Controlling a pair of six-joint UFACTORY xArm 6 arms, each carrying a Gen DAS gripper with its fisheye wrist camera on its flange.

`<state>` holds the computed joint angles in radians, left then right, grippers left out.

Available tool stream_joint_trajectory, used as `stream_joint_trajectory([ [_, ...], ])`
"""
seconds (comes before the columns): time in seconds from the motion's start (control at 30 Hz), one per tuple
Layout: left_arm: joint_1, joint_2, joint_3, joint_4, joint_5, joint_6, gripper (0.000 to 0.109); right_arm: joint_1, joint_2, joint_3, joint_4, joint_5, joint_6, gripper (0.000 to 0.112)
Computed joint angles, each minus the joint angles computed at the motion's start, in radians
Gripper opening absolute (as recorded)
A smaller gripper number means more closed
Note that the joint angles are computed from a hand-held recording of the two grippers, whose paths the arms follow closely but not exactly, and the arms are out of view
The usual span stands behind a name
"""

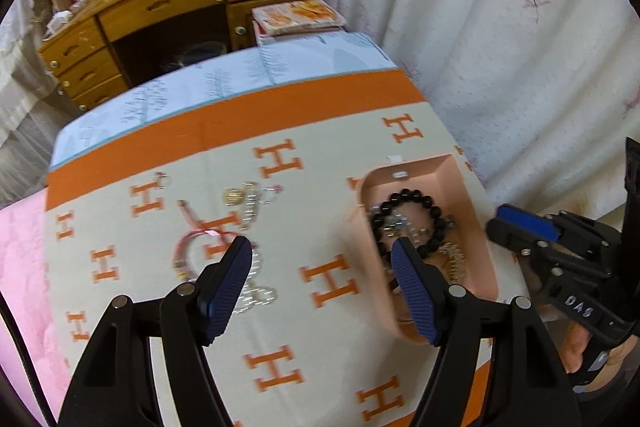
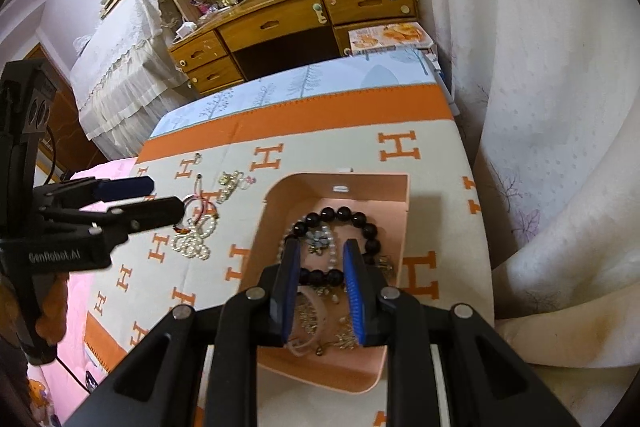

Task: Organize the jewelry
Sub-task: 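Withdraw both open grippers from the tray toward the remaining jewelry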

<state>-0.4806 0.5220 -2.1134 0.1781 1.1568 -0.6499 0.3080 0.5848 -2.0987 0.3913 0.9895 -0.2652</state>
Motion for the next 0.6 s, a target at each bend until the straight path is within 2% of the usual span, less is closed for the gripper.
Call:
stream_joint_trajectory([
  [0.3,0.01,-0.232,0.244,0.101,-0.011,-0.06,0.071,0.038,-0.104,0.072,0.009,-0.04,-0.05,0.022],
  [0.43,0.006,-0.306,0.293,0.149,0.016,-0.071,0.072,0.066,-0.107,0.025,0.01,-0.005,-0.062,0.022],
  [0.6,0.009,-0.379,0.341,0.214,0.028,-0.087,0.08,0.105,-0.048,-0.106,-0.006,0.067,-0.051,0.026],
])
